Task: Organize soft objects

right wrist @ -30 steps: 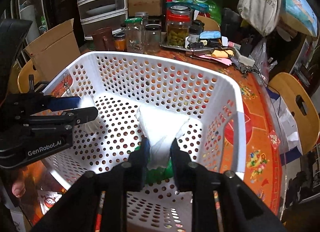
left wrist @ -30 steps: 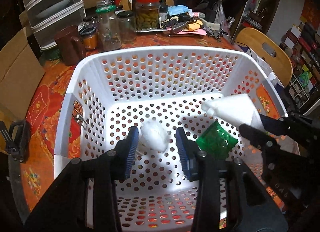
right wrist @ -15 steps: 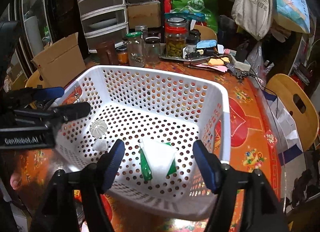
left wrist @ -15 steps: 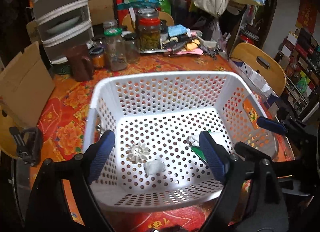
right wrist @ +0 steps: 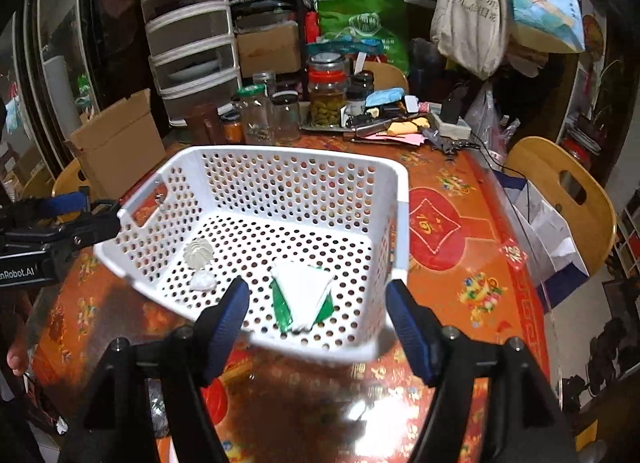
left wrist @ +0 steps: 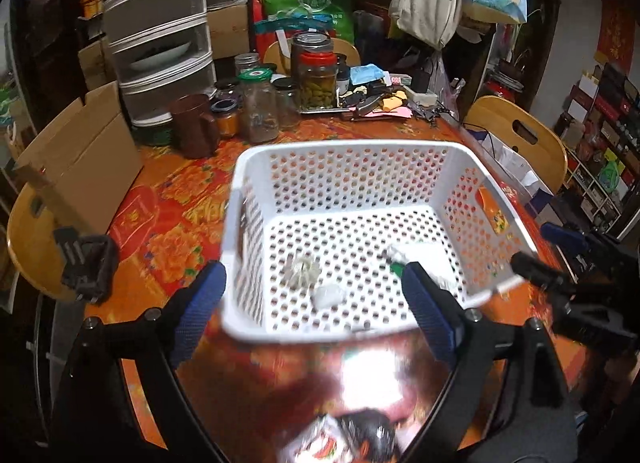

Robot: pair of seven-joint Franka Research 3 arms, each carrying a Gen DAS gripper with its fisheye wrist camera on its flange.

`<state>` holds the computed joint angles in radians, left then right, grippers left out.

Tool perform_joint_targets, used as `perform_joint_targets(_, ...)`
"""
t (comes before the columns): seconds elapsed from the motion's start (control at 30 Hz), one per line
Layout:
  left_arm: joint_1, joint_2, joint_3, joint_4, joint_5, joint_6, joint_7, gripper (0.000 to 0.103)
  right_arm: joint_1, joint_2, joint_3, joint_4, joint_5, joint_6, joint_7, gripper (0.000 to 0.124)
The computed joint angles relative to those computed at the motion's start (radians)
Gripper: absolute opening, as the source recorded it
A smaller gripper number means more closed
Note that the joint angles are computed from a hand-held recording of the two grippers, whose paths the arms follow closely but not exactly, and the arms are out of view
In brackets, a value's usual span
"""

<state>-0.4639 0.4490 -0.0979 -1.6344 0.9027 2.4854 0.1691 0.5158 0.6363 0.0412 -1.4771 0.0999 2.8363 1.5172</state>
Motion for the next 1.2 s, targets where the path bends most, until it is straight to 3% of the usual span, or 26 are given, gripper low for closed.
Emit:
perform_joint_targets(0.13,-0.031,-0.132,0.000,-0.187,0.120,0.031,-0.151,0.088,-0.025,-0.116,0.043,-0.207,0.036,0.141,-0.044,0.070)
perform_joint_targets(0.23,-0.033,-0.204,-0.033,-0.304,0.210,0.035,-0.267,0.088,-0.039,-0.187,0.073,-0.357,0.067,0.243,-0.081,0.070)
perform_joint_targets(0.3,-0.034,-0.235,-0.057,-0.370,0.276,0.025,-0.360,0.089,-0.078,-0.222,0.137,-0.457,0.108,0.315,-0.125,0.070)
perform_joint_targets(0.43,-0.024,-0.259,-0.101,-0.484,0.389,0.046,-0.561,0.089,-0.209,-0.253,0.331,-0.631,0.180,0.433,-0.210,0.070)
perform_joint_targets(0.53,-0.026,-0.235,-0.125,-0.524,0.432,0.036,-0.656,0.088,-0.323,-0.234,0.472,-0.713,0.165,0.514,-0.193,0.070)
perform_joint_targets(0.63,-0.034,-0.205,-0.134,-0.543,0.471,0.036,-0.710,0.088,-0.394,-0.201,0.556,-0.764,0.112,0.578,-0.132,0.070)
perform_joint_targets(0.8,-0.038,-0.168,-0.128,-0.556,0.526,0.062,-0.783,0.084,-0.320,-0.187,0.500,-0.789,0.070,0.640,-0.085,0.064)
perform_joint_targets(0.93,-0.036,-0.156,-0.122,-0.561,0.600,0.087,-0.866,0.078,-0.256,-0.177,0.443,-0.769,0.039,0.626,-0.055,0.054)
perform_joint_targets(1.03,-0.016,-0.129,-0.116,-0.533,0.610,0.134,-0.848,0.064,-0.232,-0.168,0.417,-0.752,0.003,0.608,-0.025,0.050)
perform_joint_targets(1.2,-0.004,-0.086,-0.097,-0.476,0.602,0.177,-0.802,0.055,-0.177,-0.160,0.367,-0.726,-0.020,0.592,-0.003,0.049)
